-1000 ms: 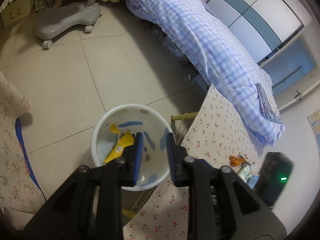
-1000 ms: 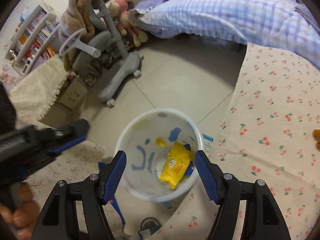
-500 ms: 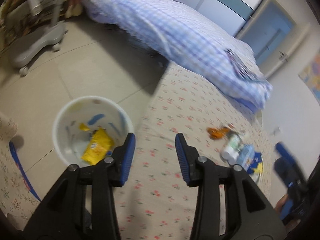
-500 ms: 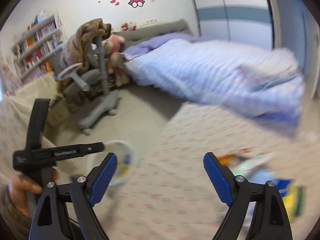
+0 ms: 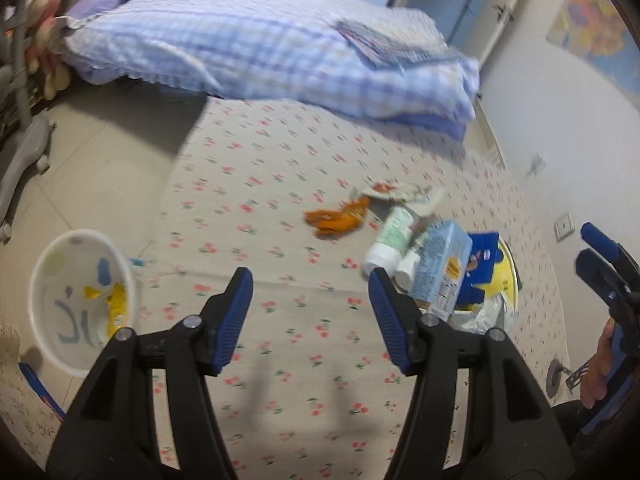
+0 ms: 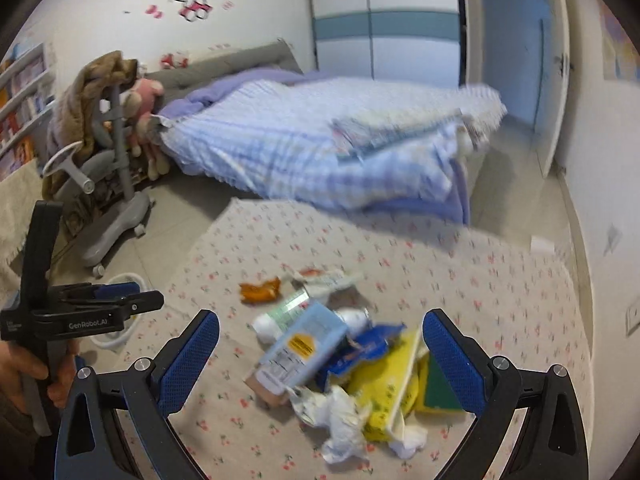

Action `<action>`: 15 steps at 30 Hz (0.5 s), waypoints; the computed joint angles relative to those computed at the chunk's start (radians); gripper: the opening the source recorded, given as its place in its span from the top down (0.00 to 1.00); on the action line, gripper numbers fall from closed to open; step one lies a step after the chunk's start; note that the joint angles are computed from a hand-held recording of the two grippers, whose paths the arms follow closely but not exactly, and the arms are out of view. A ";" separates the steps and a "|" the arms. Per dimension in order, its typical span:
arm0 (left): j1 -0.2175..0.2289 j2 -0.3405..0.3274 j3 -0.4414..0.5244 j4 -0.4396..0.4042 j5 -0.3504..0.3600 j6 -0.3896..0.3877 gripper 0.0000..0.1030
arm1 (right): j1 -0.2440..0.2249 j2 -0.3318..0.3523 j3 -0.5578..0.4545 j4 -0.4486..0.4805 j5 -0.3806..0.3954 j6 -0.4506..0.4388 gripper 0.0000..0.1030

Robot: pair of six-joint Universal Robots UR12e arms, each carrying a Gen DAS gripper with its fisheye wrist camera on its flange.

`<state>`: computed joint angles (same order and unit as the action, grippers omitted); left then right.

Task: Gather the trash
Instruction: 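Return both grippers to the table and approach the orange peel and tissue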

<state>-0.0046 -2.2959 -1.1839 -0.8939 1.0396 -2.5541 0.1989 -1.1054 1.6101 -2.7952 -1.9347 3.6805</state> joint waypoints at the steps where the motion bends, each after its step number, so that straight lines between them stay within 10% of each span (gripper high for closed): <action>1: -0.007 0.000 -0.002 -0.014 0.002 0.016 0.41 | -0.009 -0.005 0.004 0.040 0.021 0.033 0.00; 9: -0.053 -0.007 -0.006 -0.034 0.051 0.069 0.41 | -0.056 -0.013 0.019 0.239 0.220 0.121 0.02; 15: -0.069 -0.027 0.026 -0.045 0.070 0.054 0.41 | -0.047 0.023 -0.034 0.380 0.247 0.074 0.29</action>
